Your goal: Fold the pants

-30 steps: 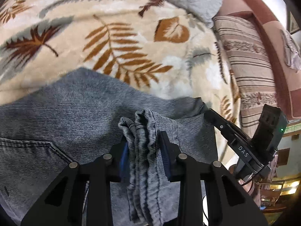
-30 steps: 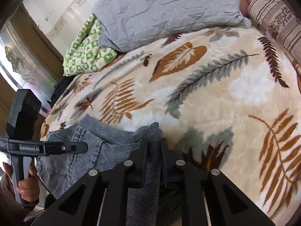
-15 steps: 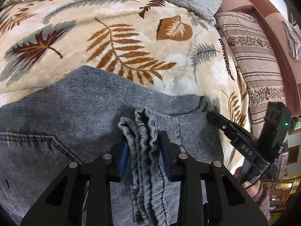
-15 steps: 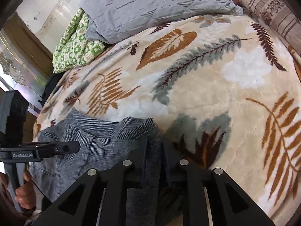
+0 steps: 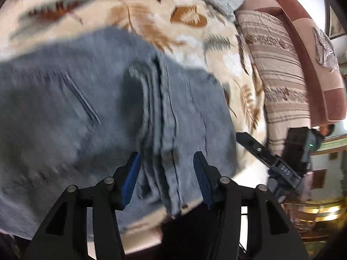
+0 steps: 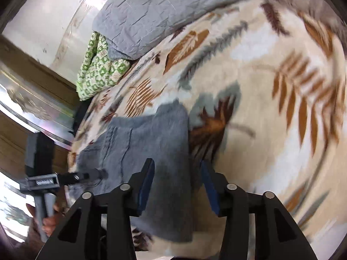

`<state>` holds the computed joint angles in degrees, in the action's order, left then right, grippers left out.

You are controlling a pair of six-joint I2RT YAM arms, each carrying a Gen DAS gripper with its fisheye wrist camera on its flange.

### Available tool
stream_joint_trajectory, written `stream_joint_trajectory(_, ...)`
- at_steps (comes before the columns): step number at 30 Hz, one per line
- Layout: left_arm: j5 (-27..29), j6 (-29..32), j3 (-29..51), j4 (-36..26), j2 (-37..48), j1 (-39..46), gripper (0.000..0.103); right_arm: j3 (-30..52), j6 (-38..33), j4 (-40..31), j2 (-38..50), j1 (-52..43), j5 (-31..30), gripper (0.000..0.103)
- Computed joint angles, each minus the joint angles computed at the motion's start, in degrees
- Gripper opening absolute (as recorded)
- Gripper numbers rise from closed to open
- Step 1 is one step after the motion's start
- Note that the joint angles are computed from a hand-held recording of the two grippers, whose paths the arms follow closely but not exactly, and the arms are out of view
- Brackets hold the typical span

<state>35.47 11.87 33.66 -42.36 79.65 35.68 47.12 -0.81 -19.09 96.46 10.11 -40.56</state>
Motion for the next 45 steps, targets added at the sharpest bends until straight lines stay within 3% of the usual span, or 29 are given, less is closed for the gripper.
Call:
stream_joint_trajectory(3, 1.3, -2.7, -2.1, 2.3, 2.2, -1.4, 0.054, -1.2, 0.4, 1.0, 2.3, 2.0, -0.3, 0.051)
stream_joint_trajectory(4, 2.6, -2.4, -2.1, 1.5, 2.5, -1.2, 0.054, -1.6, 0.4, 1.4, 2.1, 2.8, -0.2, 0.043)
stream_joint_trajectory(5, 4.4, -1.0, -1.8, -0.5, 2.4, -0.6, 0.051, -2.4, -0.1, 1.8, 0.2, 3.7, 0.4, 0.027)
stream_joint_trajectory(7, 4.7, 0.0, -2.6, -3.8, -2.8, -0.5, 0.050, -3.8, -2.0, 1.4, -5.3, 4.8, 1.3, 0.016)
stream_joint_trajectory(8, 3.0, -0.7, -3.2, -3.9, -5.6, -1.5, 0.049, -4.5, -3.2, 1.2, -8.5, 5.2, 2.6, 0.015)
stream_joint_trajectory(12, -5.1, -6.1, -7.4, 2.9, -7.5, -8.0, 0.034, -6.0, -7.6, 0.8, -11.0, 6.7, 10.9, 0.015)
stream_joint_trajectory(15, -5.9, -7.4, -8.8, 6.0, -7.7, -8.9, 0.034, -8.4, -8.6, 4.7, -6.9, 7.0, 15.3, 0.015)
stream_joint_trajectory(19, -6.1, -6.3, -8.7, 6.0, -7.3, -8.7, 0.034, -9.1, -7.4, 6.1, -5.8, 4.7, 12.0, 0.019)
stream_joint_trajectory(22, -3.9, -1.2, -6.8, 0.5, -8.6, -4.6, 0.034, -6.6, -7.4, 2.5, -6.3, 2.7, 8.2, 0.021)
stream_joint_trajectory(24, -2.7, 0.5, -4.6, -1.6, -10.5, -2.3, 0.035, -4.3, -5.7, 1.9, -5.4, 0.4, 3.4, 0.027)
stream_joint_trajectory(26, -2.2, 0.0, -1.7, -1.8, -9.5, -1.4, 0.042, -1.4, -2.0, 3.9, -2.6, -0.1, 1.5, 0.041)
stream_joint_trajectory(29, -3.2, -5.2, 1.3, 2.2, -5.2, -3.7, 0.046, 3.4, 2.7, 5.9, 3.1, 2.3, 3.2, 0.041)
stream_joint_trajectory(32, -8.3, -10.0, 1.7, 8.3, -1.6, -8.6, 0.046, 3.5, 5.0, 10.3, 4.1, 5.1, 5.3, 0.041)
stream_joint_trajectory(34, -12.9, -12.0, 0.8, 12.9, 1.4, -11.7, 0.046, 3.9, 4.7, 11.1, 5.2, 7.6, 9.8, 0.039)
stream_joint_trajectory(37, -14.6, -12.6, -1.1, 18.0, 3.5, -12.6, 0.046, 4.7, 2.3, 11.1, 8.5, 10.3, 16.6, 0.036)
stream_joint_trajectory(41, -13.9, -10.2, -0.6, 15.0, 1.8, -11.3, 0.047, 4.3, 2.6, 10.1, 6.1, 11.3, 18.8, 0.040)
stream_joint_trajectory(45, -9.6, -3.7, 0.2, 7.7, -0.7, -3.8, 0.046, 1.6, 4.6, 9.2, 0.0, 13.0, 20.2, 0.041)
